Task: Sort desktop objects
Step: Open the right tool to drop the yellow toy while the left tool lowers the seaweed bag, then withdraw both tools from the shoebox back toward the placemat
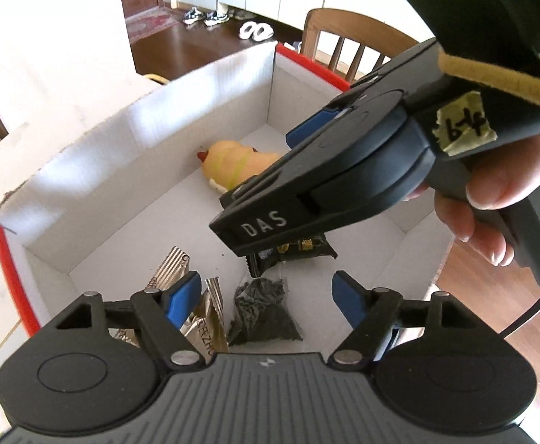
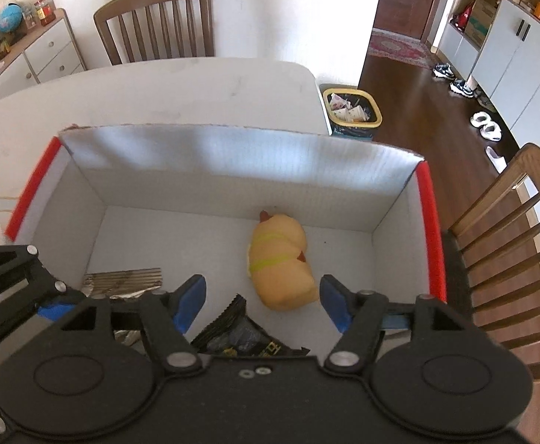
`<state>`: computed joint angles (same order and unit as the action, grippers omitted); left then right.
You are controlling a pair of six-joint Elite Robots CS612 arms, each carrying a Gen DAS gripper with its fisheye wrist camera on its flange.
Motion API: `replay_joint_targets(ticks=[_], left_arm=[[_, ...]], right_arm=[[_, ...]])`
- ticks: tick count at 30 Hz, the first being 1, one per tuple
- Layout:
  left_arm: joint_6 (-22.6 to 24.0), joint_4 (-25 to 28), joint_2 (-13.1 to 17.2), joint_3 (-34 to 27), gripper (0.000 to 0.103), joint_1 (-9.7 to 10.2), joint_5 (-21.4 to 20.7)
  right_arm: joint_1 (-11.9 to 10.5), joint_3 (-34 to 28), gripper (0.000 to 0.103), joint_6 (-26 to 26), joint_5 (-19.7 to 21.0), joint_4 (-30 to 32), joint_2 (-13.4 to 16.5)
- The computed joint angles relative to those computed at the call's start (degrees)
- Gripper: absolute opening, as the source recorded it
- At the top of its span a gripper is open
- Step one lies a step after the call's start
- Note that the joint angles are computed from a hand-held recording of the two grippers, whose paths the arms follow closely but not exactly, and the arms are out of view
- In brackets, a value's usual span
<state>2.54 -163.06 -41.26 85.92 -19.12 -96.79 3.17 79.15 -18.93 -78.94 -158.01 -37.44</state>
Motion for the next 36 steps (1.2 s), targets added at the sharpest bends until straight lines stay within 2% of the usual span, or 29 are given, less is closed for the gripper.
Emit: replay_joint_targets(ticks=[6,11,14,18,25,36], left_arm=[[-1.08,-4.05,-1.45,2.69,0.077,-0.70,0.23],[-1.54,-6.57,-3.81,5.91,0.077,-1.28,1.09],[-1.71,-7.93,-5.21,7.68,0.077,-1.19,1.25],[-1.40,-10.36,-4.73,8.11,0.077,-0.97,1.13],[-1.23,-14.71,-6.30,11.18,0.077,-0.59,0.43],[-0.30,-20.64,-8.90,16.57,0.078,0.06,-0.11]], right_arm=[[-0.48,2.34,0.069,0.75,1.56,-1.67,-1.97],[-0.64,4.98,0.069,1.27,2.11,-4.00,-3.77],[-0.66,6.37,0.069,2.06,2.39,-5.40,-4.65],[-0.86,8.53,0.069,3.31,3.30,-7.97,-5.87],[-0.72,12.29,0.069,6.69,3.68,-13.61,-7.60],[0.37,17.13,0.073,9.70,2.92,-21.70,-8.94]])
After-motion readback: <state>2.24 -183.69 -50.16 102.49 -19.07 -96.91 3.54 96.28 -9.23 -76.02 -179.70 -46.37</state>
